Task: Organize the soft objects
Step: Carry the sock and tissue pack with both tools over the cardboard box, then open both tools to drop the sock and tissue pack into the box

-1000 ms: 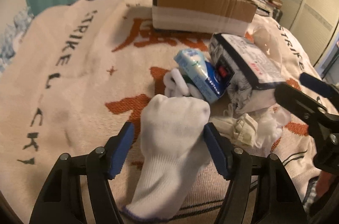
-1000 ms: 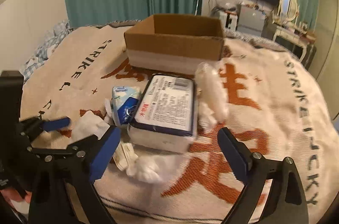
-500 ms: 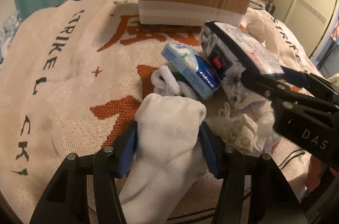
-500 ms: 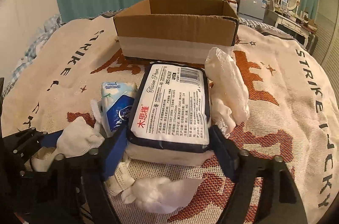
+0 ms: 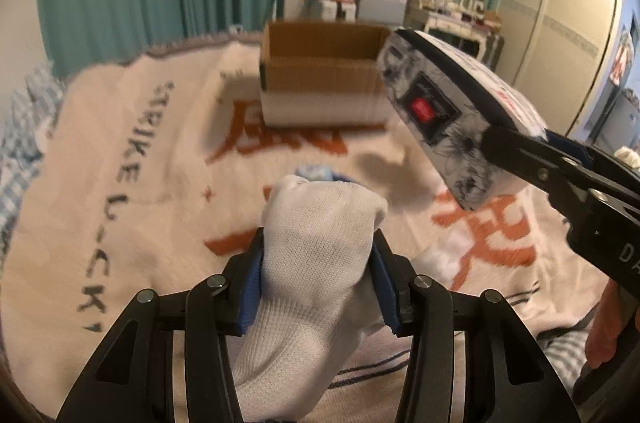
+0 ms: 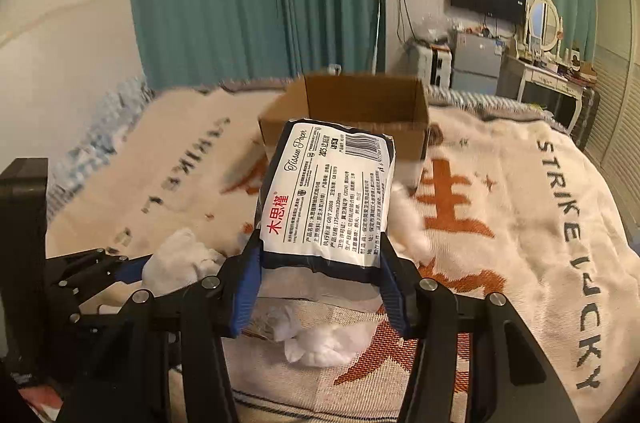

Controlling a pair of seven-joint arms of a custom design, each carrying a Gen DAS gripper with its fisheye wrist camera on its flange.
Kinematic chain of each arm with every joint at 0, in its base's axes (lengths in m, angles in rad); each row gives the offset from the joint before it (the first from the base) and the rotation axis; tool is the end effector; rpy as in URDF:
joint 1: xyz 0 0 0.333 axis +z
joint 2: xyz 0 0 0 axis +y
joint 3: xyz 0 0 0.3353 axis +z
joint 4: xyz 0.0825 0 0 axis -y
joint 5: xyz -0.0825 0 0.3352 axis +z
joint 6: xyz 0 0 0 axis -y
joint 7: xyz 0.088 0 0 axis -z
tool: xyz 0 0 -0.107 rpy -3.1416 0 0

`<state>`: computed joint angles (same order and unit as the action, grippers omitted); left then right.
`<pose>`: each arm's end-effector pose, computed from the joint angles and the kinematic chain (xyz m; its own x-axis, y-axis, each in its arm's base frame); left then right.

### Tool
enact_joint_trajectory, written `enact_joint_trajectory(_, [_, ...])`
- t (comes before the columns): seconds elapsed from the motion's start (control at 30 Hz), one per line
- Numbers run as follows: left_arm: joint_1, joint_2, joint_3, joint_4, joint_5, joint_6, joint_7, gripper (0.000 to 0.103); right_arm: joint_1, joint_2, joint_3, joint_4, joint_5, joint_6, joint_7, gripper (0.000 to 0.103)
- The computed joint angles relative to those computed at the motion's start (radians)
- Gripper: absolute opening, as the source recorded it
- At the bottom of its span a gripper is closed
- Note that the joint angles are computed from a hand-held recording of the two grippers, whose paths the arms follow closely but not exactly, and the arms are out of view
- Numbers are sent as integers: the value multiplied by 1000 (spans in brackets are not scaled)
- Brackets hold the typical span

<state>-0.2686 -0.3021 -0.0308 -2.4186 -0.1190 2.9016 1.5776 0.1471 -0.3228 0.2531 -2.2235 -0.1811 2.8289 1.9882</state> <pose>0.4279 -0.1261 0.5604 -0.2377 -0.9674 0.0876 -0.7032 0.1092 -0.7026 0.4101 0.2043 0.6461 0.1948 -0.9773 -0.0835 -0.5995 -0.0512 -0.7987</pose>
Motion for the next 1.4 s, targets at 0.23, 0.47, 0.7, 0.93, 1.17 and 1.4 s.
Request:
enact_joint_trajectory(0.23, [8, 20, -16, 128, 30, 1, 3, 47, 38, -24, -59, 99, 88, 6, -104, 52])
enact_joint_trajectory(0.47, [5, 180, -19, 365, -45, -1, 82, 47, 79, 92, -141, 311, 228, -27, -271, 52])
enact_joint_trajectory(0.7, [102, 446, -102, 671, 128, -55, -34, 47, 62, 334, -177, 583, 183, -92, -336, 52])
enact_joint_trajectory(0.93, [139, 734, -148, 1011, 231, -182, -91, 47, 83, 620, -244, 837, 186, -148, -372, 52])
enact_joint_trajectory(1.17, [133, 875, -149, 1166, 276, -238, -134, 47, 48, 750, -235, 917, 305, -167, -490, 52])
enact_joint_trajectory(1.4, [84, 865, -94, 1163, 359, -235, -204, 84, 105, 711, -303, 792, 290, -29, -452, 72])
